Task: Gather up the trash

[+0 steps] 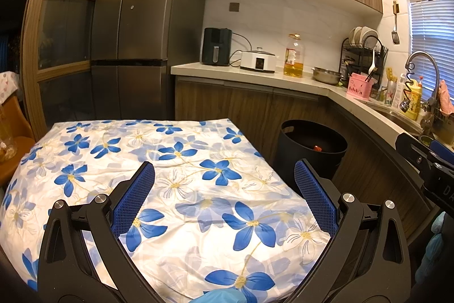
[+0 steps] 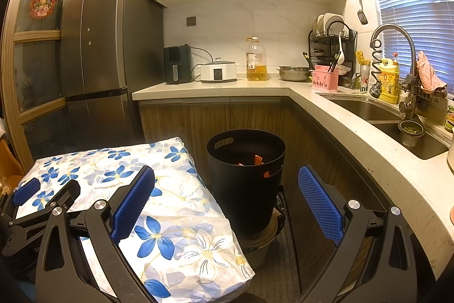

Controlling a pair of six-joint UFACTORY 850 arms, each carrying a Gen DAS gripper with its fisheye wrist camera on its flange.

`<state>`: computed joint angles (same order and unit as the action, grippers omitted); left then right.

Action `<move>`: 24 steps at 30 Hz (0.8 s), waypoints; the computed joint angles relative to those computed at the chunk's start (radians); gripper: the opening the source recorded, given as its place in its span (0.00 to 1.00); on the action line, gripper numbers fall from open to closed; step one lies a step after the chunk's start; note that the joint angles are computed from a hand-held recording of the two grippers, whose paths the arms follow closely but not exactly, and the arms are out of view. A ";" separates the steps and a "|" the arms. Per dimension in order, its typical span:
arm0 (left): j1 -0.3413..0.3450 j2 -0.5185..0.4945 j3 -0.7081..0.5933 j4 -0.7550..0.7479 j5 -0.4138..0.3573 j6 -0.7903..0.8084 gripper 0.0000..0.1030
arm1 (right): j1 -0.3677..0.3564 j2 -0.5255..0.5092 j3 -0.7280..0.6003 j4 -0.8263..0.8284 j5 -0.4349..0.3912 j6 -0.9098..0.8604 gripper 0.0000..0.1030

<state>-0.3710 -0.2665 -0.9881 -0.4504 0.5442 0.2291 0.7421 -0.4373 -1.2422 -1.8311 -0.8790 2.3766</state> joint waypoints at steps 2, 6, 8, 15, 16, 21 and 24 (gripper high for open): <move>-0.001 -0.001 -0.001 0.001 0.000 -0.003 0.94 | -0.001 0.001 0.001 -0.002 0.001 0.001 0.95; -0.002 -0.002 -0.004 -0.002 -0.001 0.000 0.94 | 0.000 0.000 0.000 0.000 0.000 0.001 0.95; -0.002 -0.001 -0.002 -0.001 0.000 -0.002 0.94 | -0.001 0.001 0.001 0.000 0.001 0.000 0.95; -0.007 -0.004 -0.009 -0.007 -0.002 0.007 0.94 | -0.001 0.003 0.001 -0.001 0.000 -0.001 0.95; -0.008 -0.005 -0.011 -0.008 -0.003 0.006 0.94 | -0.001 0.002 0.001 -0.001 0.000 -0.001 0.95; -0.008 -0.004 -0.008 -0.007 -0.001 0.006 0.94 | 0.000 0.001 -0.001 0.003 -0.001 -0.004 0.95; -0.011 -0.007 -0.013 -0.009 0.000 0.010 0.94 | -0.001 0.003 0.000 0.002 0.001 -0.003 0.95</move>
<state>-0.3816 -0.2735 -1.0009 -0.4593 0.5439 0.2392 0.7407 -0.4339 -1.2418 -1.8289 -0.8776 2.3735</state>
